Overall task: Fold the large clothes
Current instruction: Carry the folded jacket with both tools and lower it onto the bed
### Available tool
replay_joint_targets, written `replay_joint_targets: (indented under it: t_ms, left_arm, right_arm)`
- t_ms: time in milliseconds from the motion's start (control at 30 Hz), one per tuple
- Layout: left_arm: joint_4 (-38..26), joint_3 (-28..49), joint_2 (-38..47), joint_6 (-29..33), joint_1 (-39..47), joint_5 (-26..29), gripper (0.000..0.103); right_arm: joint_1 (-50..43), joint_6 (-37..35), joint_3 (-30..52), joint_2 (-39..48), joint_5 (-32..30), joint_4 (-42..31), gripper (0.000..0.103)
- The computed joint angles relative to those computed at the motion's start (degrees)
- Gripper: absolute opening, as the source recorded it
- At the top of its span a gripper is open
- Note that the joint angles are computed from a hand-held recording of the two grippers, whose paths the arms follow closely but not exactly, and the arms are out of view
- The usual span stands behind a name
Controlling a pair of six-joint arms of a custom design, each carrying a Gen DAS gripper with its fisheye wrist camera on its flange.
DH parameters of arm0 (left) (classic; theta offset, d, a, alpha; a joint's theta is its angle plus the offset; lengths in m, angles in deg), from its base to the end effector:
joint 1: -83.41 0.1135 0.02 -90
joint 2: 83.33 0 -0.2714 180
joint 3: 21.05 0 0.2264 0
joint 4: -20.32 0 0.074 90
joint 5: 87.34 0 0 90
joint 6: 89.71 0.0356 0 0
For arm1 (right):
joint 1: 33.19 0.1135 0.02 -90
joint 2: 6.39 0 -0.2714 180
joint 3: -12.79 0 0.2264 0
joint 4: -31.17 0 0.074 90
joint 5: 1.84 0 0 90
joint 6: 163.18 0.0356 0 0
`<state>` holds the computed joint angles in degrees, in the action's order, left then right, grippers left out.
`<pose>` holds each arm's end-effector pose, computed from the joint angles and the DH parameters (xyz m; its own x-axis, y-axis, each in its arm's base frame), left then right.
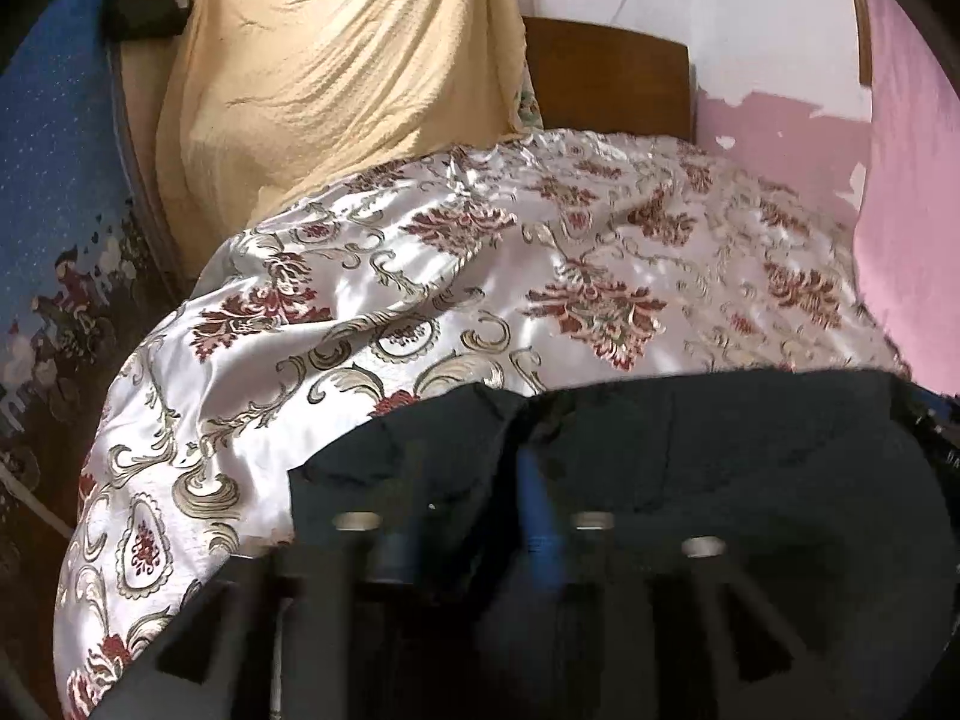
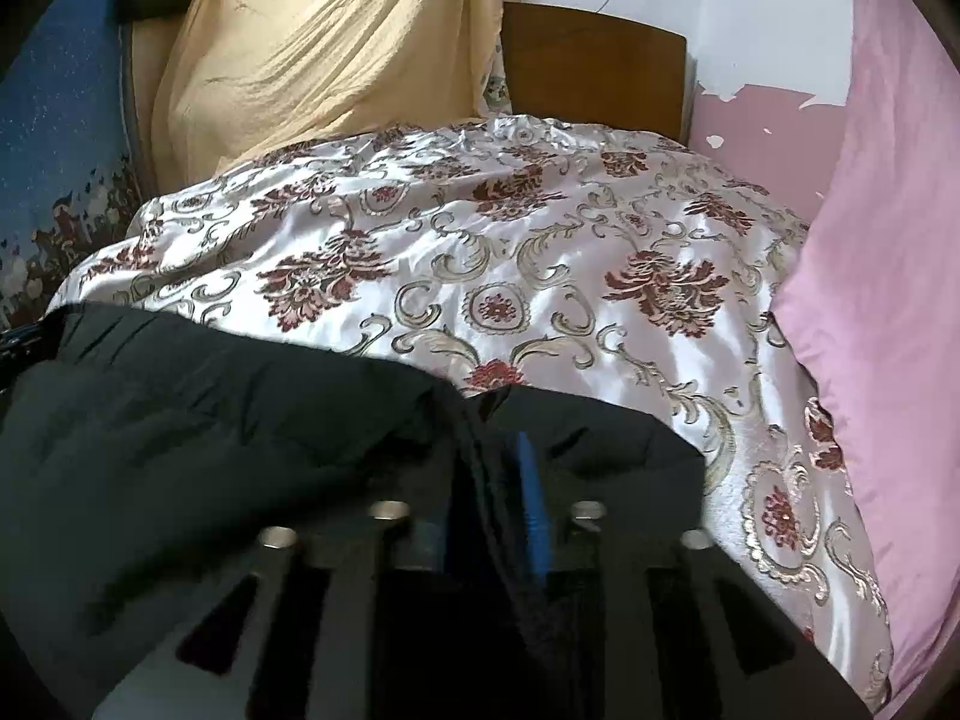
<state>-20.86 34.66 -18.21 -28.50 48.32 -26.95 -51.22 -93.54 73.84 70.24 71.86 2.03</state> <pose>0.1703 -0.0982 0.2416 -0.6711 -0.0402 -0.7402 -0.0914 0.9954 0.0288 0.2429 -0.0686 0.2406 -0.6647 -0.1348 -0.7349 -0.1321 0.9893 -0.0621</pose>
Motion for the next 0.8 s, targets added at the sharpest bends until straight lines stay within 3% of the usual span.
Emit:
replay_joint_targets:
  t_ms: [33, 67, 167, 267, 333, 400, 467, 633, 733, 800]
  left_arm:
    - [-1.4, 0.3, -1.3, -1.4, -0.8, -0.9, 0.073]
    - [-2.2, 0.5, -2.6, -2.3, -1.4, -1.5, 0.076]
    - [-6.9, 2.6, -5.2, -5.1, -4.6, -3.4, 0.079]
    - [-10.9, 4.2, -6.6, -9.0, -10.0, -6.7, 0.091]
    - [-11.3, 3.9, -7.4, -11.1, -14.3, -9.0, 0.098]
    - [-10.3, 2.9, -6.3, -12.5, -18.3, -11.2, 0.099]
    - [-7.5, 1.8, -2.7, -11.1, -20.1, -11.0, 0.099]
    - [1.7, -0.4, 8.1, -6.5, -18.2, -14.3, 0.101]
    - [5.5, -0.8, 9.6, -5.0, -13.3, -11.4, 0.103]
    - [8.7, -1.4, 10.3, -3.2, -8.9, -6.6, 0.103]
  right_arm:
    - [-0.3, 0.1, 0.5, -0.3, -0.2, -0.9, 0.042]
    - [-1.0, 0.6, 1.5, -1.2, -1.3, -3.0, 0.051]
    - [-2.2, 1.7, 3.6, -3.7, -3.3, -7.5, 0.065]
    - [-3.0, 3.1, 5.0, -7.7, -5.2, -12.2, 0.082]
    - [-4.4, 3.5, 4.5, -10.7, -10.1, -15.1, 0.093]
    - [-3.8, 2.4, 2.0, -12.7, -10.8, -15.3, 0.094]
    - [-1.0, 1.0, -1.3, -14.0, -7.8, -13.1, 0.094]
    - [7.2, 2.0, -8.0, -9.3, 0.8, 0.1, 0.094]
    - [7.8, 3.7, -6.9, -3.8, 0.9, 4.8, 0.094]
    - [7.9, 4.7, -5.2, 0.2, 0.4, 5.9, 0.094]
